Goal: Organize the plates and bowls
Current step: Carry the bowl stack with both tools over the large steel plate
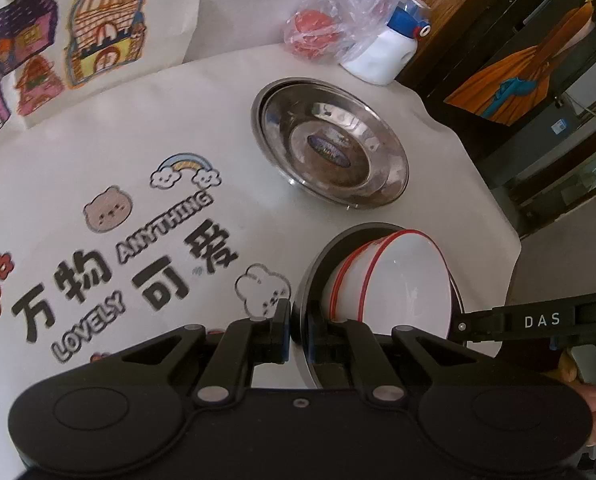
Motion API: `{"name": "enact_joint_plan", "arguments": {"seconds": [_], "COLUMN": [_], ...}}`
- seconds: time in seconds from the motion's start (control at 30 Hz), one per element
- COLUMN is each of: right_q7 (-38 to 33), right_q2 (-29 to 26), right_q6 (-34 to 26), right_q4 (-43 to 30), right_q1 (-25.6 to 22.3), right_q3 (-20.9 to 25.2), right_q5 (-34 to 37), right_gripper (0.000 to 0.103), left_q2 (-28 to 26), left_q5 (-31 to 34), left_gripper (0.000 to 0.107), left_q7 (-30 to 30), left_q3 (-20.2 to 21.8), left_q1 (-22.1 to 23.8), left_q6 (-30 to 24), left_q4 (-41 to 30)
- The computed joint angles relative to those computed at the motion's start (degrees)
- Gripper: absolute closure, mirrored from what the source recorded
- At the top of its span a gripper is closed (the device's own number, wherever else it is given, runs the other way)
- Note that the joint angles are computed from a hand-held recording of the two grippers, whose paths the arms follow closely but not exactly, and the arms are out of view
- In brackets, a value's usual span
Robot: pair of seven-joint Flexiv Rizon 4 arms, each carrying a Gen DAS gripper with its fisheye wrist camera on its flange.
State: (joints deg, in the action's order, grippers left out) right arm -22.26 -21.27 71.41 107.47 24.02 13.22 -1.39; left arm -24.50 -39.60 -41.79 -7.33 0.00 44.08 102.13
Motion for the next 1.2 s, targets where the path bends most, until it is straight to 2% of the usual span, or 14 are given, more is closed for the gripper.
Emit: {"name": "enact_joint_plan", "arguments": {"seconds": [0.3, 1.2], "right_q7": [0.2, -2.2], "right_q2": [0.7, -2.2], "right_q6": [1.2, -1.5], "right_q4": [0.1, -4.7], "right_q1": [-0.9, -4.3], "right_q3": [-1.4, -2.9], "right_q5": [-0.8, -0.7], "right_gripper": [0.092, 0.091], "left_q2": [-1.8, -9.1], "left_q5": [-0.4, 2.7], "left_gripper": [0.101, 0.101], "left_q7": [-0.9, -6.5], "left_q3": [-1.4, -3.8], "left_q1": [-0.8, -2.8], "left_q6": [1.4, 2.4], "left_q4": [-3.0, -14.1]}}
